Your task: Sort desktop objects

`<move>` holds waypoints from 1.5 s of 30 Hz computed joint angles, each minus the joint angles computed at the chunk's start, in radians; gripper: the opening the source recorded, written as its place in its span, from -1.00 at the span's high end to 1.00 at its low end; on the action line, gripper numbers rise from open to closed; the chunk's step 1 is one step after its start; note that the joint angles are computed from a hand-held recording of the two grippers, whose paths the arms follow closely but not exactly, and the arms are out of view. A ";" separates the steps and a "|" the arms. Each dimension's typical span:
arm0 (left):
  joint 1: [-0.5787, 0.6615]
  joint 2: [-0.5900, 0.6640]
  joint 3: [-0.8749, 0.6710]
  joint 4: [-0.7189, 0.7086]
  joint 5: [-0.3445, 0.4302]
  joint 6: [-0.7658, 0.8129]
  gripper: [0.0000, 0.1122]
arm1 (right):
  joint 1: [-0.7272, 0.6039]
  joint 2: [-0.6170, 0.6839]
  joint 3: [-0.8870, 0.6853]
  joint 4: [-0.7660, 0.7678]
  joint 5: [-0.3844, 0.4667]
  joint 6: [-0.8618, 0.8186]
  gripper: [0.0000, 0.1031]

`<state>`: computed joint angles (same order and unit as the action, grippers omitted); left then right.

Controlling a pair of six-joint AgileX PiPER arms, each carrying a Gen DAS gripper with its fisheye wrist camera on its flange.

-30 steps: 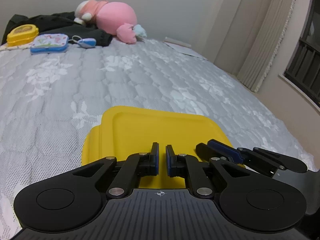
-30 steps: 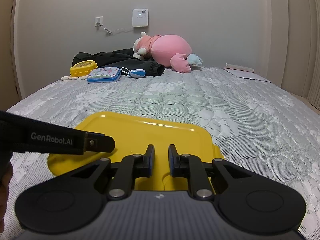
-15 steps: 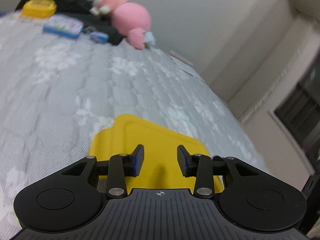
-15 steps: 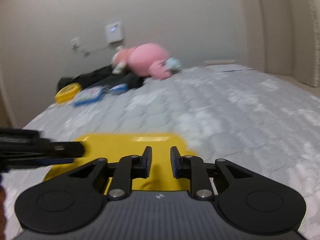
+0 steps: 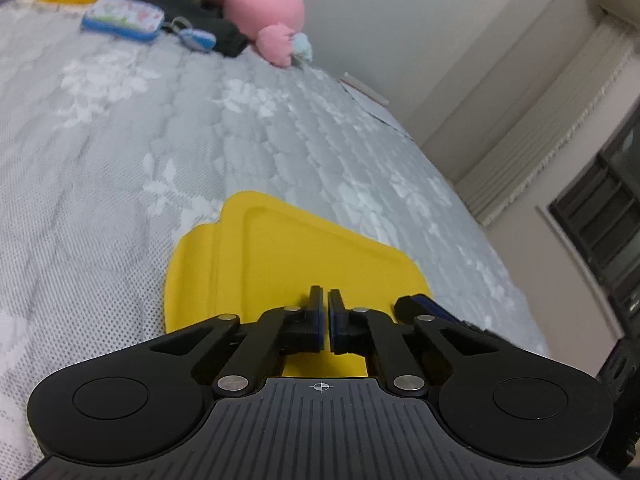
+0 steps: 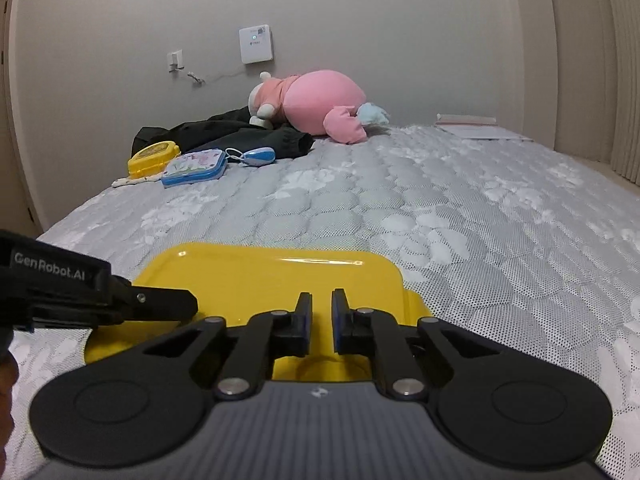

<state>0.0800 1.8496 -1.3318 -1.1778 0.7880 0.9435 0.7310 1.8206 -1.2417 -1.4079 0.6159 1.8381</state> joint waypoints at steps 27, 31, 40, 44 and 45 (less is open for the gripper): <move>-0.013 -0.603 0.519 0.305 -0.224 -0.139 -0.50 | 0.249 -0.277 0.121 0.382 0.282 -0.091 -0.02; -0.096 -0.645 0.541 0.518 -0.287 -0.334 -0.70 | 0.276 -0.267 0.118 0.491 0.262 -0.074 -0.46; -0.225 -0.650 0.527 1.076 -0.289 -0.906 -0.84 | 0.397 -0.176 0.046 0.428 0.527 -0.037 -0.90; -0.290 -0.658 0.535 1.268 -0.280 -1.076 -0.84 | 0.383 -0.174 0.035 0.458 0.534 -0.085 -0.96; -0.296 -0.668 0.542 1.274 -0.287 -1.077 -0.84 | 0.376 -0.176 0.040 0.469 0.525 -0.087 -0.96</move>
